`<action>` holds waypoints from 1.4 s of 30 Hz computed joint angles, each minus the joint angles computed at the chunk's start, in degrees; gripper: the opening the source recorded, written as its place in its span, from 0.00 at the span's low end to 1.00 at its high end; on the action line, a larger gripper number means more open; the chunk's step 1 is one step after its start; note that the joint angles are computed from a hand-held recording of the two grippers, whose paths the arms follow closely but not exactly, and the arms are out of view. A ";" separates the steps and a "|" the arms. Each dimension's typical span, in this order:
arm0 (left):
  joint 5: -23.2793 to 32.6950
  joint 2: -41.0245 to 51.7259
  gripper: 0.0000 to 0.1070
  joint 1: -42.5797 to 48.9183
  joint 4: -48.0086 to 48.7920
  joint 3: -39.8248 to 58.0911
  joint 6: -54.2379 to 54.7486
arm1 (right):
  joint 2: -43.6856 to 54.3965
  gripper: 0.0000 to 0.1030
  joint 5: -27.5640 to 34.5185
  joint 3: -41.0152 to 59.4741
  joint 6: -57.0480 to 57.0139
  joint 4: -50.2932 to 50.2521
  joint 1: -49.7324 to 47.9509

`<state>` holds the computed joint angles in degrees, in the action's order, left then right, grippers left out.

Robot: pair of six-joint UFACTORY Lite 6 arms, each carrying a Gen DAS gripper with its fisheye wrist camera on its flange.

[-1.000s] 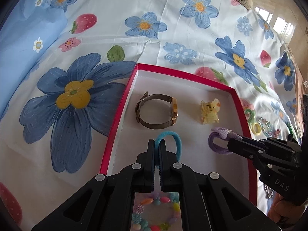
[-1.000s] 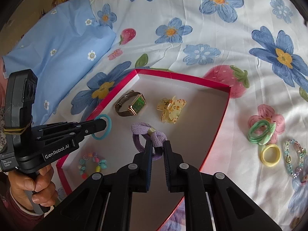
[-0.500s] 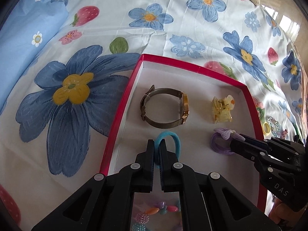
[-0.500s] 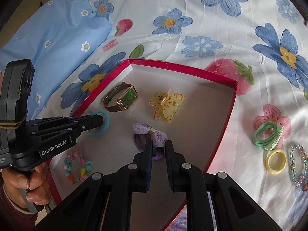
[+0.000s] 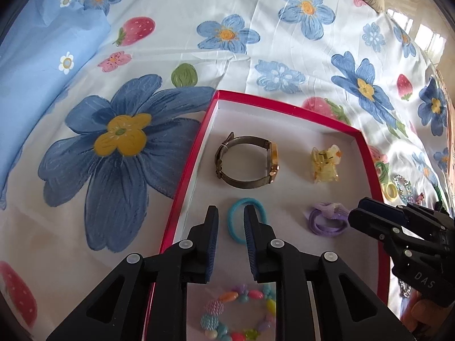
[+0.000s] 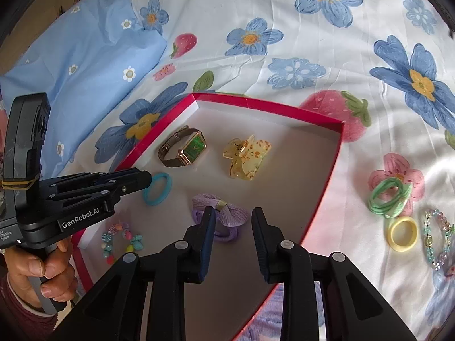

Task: Organize jewelry
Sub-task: 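Open both grippers to release the hair ties in the box, then move both open grippers out of the box toward the remaining jewelry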

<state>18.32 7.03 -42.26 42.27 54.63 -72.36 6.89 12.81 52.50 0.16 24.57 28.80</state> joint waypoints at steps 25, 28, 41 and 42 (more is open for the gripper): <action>7.81 -10.30 0.35 -16.94 -0.50 -3.20 -7.85 | -43.59 0.35 12.90 -25.20 14.54 -11.97 -10.22; 8.28 -8.42 0.35 -18.39 -0.87 -1.20 -7.39 | -48.88 0.36 16.19 -27.27 12.26 -10.84 -13.76; 10.77 3.42 0.35 -22.90 -3.53 12.74 -2.00 | -67.28 0.40 39.72 -35.69 -24.78 8.23 -56.32; 10.98 4.72 0.35 -23.07 -3.82 14.22 -1.38 | -67.20 0.40 41.62 -35.85 -28.76 9.70 -60.84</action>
